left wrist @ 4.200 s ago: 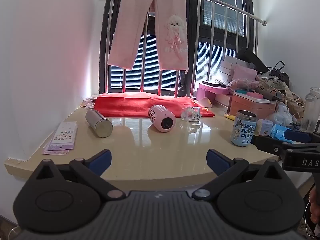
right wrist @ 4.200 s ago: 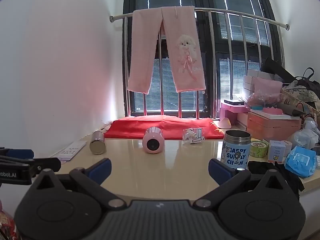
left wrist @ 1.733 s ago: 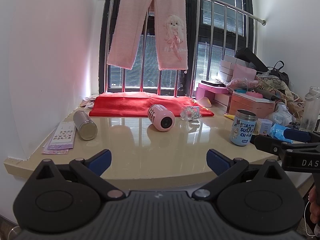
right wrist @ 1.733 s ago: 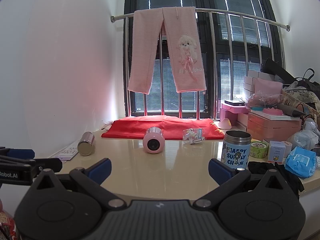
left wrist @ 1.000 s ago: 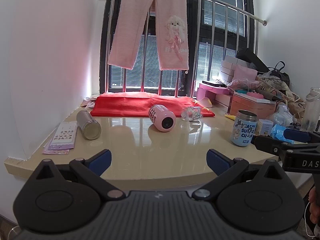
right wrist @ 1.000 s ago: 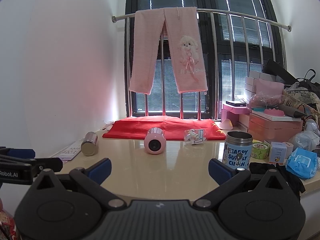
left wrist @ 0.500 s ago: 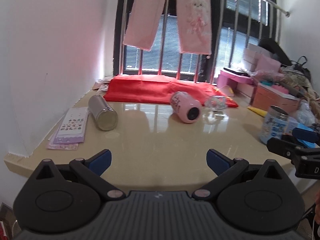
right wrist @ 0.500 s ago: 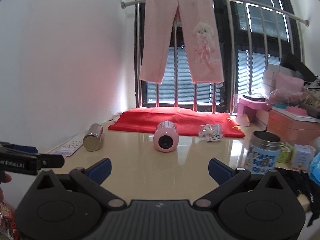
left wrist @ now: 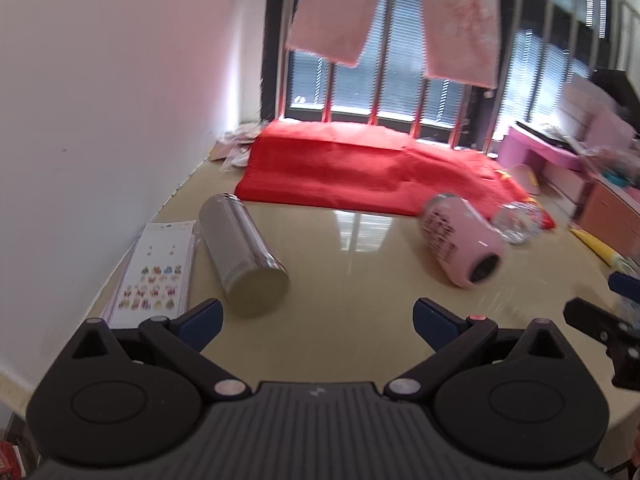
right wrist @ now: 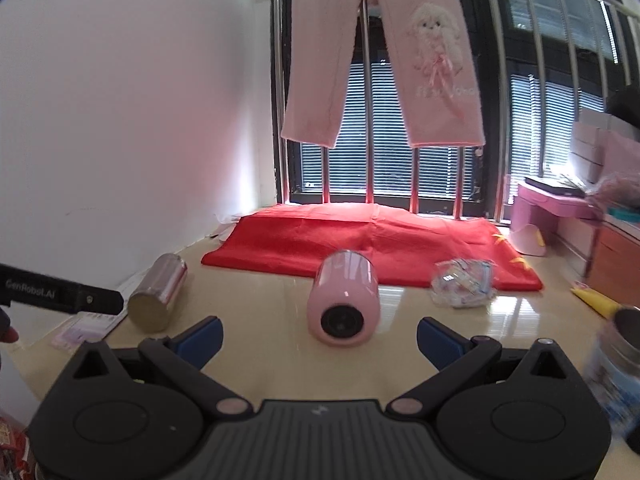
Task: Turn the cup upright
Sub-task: 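Reach the left tool to the lying silver bottle and close on it, then lift the silver bottle with the left tool while the right tool grasps it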
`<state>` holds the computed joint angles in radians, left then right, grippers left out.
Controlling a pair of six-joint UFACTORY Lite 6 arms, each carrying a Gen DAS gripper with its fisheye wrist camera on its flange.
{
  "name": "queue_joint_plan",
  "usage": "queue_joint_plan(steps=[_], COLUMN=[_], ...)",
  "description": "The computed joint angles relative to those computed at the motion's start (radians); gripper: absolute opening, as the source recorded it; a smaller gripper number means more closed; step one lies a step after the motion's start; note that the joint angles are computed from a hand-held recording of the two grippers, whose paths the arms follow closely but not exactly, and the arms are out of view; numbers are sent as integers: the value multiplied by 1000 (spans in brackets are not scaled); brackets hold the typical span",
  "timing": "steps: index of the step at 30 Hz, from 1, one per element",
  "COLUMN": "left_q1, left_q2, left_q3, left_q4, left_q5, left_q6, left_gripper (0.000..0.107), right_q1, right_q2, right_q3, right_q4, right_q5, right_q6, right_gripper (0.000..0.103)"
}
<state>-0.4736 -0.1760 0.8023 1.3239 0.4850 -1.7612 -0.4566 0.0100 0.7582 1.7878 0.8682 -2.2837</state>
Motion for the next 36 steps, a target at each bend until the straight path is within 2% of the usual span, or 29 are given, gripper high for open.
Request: queue_joint_plan(steps=[3, 5, 8, 12, 14, 17, 18, 19, 20, 24, 30, 36], left_q1=[146, 217, 309, 395, 422, 452, 457, 458, 451, 443, 397, 308], left_q2=[168, 290, 486, 788, 931, 1095, 1127, 1155, 1173, 1119, 878, 632], left_q3=[174, 306, 531, 897, 1079, 1297, 1342, 1378, 1402, 1312, 956, 667], left_q4=[-113, -226, -481, -811, -916, -1082, -1117, -1135, -1112, -1141, -1083, -1027], left_q5=[-80, -90, -82, 30, 104, 199, 218, 232, 245, 198, 65, 13], left_q6=[191, 342, 630, 964, 1059, 1207, 1234, 1250, 1236, 1276, 1280, 1276], left_gripper=[103, 103, 103, 103, 103, 89, 80, 71, 69, 67, 66, 66], right_q1=[107, 167, 225, 269, 277, 276, 276, 274, 272, 261, 219, 152], right_q2=[127, 214, 344, 487, 536, 587, 601, 609, 617, 617, 534, 398], right_q3=[133, 227, 370, 525, 578, 633, 651, 659, 666, 665, 565, 412], right_q4=[64, 99, 129, 145, 138, 107, 95, 90, 84, 69, 79, 65], right_q5=[-61, -98, -133, -168, -181, -193, -199, -201, -205, -201, -160, -103], right_q6=[-3, -4, 5, 27, 45, 88, 106, 113, 120, 135, 115, 101], right_gripper=[103, 103, 103, 103, 103, 103, 103, 103, 103, 103, 103, 103])
